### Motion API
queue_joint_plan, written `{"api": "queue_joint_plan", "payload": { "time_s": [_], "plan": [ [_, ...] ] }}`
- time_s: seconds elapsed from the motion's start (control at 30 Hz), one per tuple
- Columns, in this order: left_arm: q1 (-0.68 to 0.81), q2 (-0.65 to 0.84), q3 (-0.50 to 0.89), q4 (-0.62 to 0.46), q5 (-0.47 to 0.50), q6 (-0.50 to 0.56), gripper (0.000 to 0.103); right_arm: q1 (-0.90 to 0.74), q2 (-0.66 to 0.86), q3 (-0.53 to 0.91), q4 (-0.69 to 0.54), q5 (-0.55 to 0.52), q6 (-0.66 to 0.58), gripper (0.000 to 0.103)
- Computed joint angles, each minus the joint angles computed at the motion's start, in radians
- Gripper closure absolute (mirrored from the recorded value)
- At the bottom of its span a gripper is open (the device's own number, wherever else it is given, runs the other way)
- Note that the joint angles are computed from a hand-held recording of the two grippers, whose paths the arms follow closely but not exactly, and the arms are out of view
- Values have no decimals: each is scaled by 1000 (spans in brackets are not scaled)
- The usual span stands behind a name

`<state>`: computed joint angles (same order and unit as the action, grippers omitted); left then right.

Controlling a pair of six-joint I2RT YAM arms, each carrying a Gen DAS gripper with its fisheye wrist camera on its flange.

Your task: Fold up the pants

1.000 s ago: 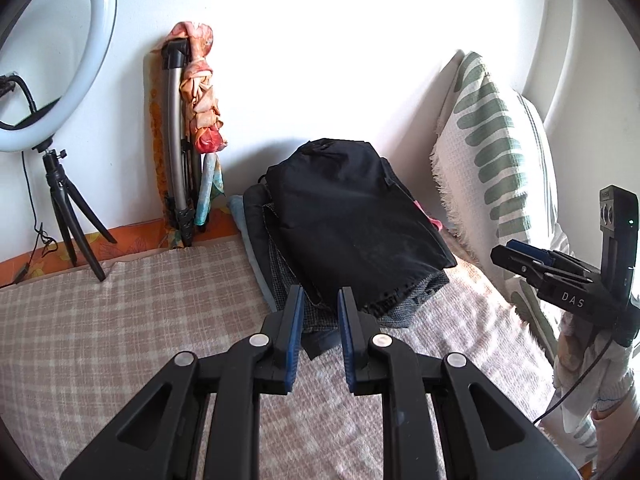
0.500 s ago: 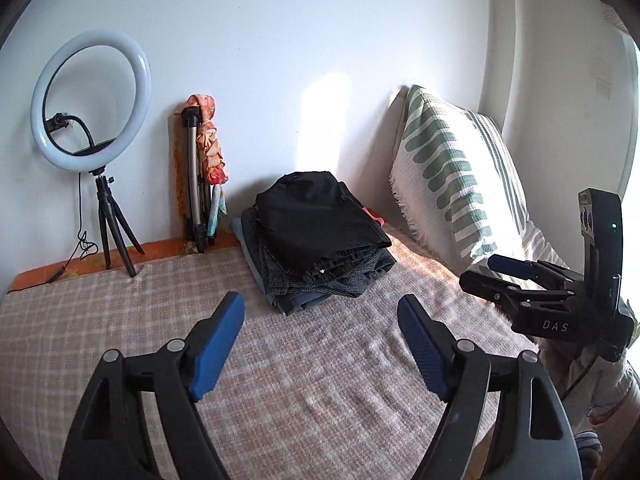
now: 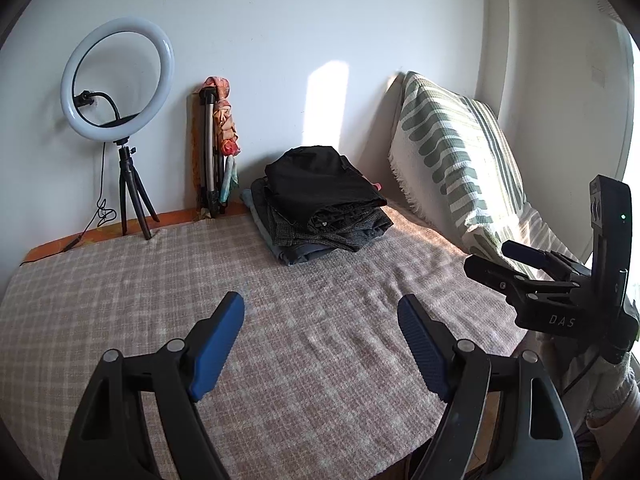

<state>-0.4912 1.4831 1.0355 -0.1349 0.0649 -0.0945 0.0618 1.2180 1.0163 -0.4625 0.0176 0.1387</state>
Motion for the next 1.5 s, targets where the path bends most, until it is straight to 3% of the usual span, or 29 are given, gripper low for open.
{"api": "queue_joint_plan", "payload": {
  "time_s": [0.47,1.13,1.5],
  "plan": [
    [-20,-28,-119,85,-55,13,25,78,0,-88,93,101,2,1],
    [14,-7,-95,15,-135,6,25,84,26,-129,141,90,17,1],
    [19,0,-78,-11,-126,-1,25,87,34,-123,143,84,15,1]
  ]
}}
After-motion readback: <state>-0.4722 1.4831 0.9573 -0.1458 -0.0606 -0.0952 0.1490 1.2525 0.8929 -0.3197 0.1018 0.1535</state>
